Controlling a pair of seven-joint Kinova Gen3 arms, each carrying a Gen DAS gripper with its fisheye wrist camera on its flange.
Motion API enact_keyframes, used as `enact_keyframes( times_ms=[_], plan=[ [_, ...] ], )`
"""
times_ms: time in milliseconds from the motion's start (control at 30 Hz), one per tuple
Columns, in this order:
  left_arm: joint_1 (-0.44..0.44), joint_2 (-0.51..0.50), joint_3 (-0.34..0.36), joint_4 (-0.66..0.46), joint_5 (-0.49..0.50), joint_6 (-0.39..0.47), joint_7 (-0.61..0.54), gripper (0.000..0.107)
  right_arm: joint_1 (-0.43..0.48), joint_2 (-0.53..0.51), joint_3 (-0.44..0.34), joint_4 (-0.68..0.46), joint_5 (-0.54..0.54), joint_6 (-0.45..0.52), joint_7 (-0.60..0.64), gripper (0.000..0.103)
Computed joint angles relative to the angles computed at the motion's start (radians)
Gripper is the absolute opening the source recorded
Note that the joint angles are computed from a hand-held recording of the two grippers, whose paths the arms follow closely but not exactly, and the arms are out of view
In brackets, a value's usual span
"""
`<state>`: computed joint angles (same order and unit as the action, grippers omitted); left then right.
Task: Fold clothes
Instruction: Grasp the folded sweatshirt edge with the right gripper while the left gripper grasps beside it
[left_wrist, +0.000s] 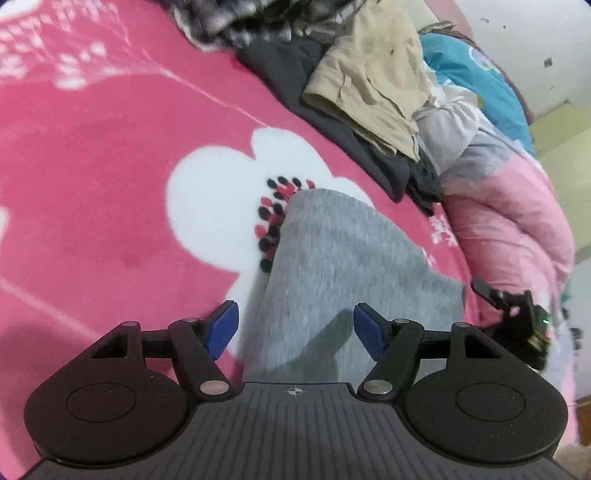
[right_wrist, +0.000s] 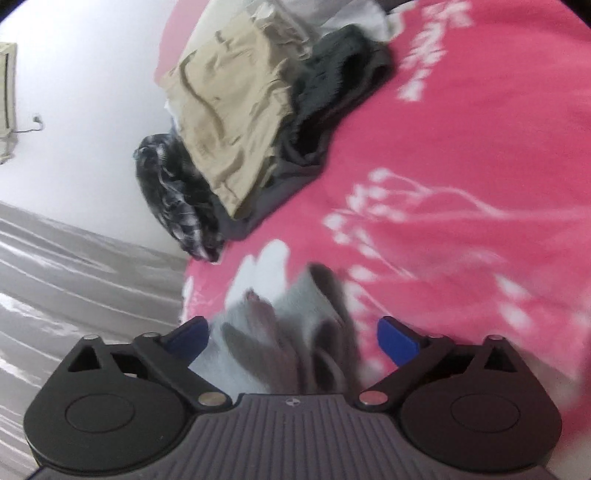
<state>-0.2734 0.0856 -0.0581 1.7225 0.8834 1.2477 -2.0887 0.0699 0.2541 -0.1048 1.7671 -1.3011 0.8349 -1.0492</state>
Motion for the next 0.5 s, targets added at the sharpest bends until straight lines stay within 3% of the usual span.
enact_keyframes(
  times_ms=[200,367,500],
  plan=[
    [-0.031,0.052,0.011,0.021,0.073,0.069,-0.116,0.071,-0.002,0.009,-0.015,0.002,0.018,0.038,0.075,0.103],
    [-0.044,0.025,0.001,0.066,0.073,0.104,-0.153,0.071,-0.01,-0.051,0.005,0.036,0.116,0.156,0.027,0.103],
    [-0.032,-0.008,-0.008,0.088,0.052,0.104,-0.145,0.071,-0.026,-0.081,0.022,0.063,0.134,0.195,0.009,0.103]
  ],
)
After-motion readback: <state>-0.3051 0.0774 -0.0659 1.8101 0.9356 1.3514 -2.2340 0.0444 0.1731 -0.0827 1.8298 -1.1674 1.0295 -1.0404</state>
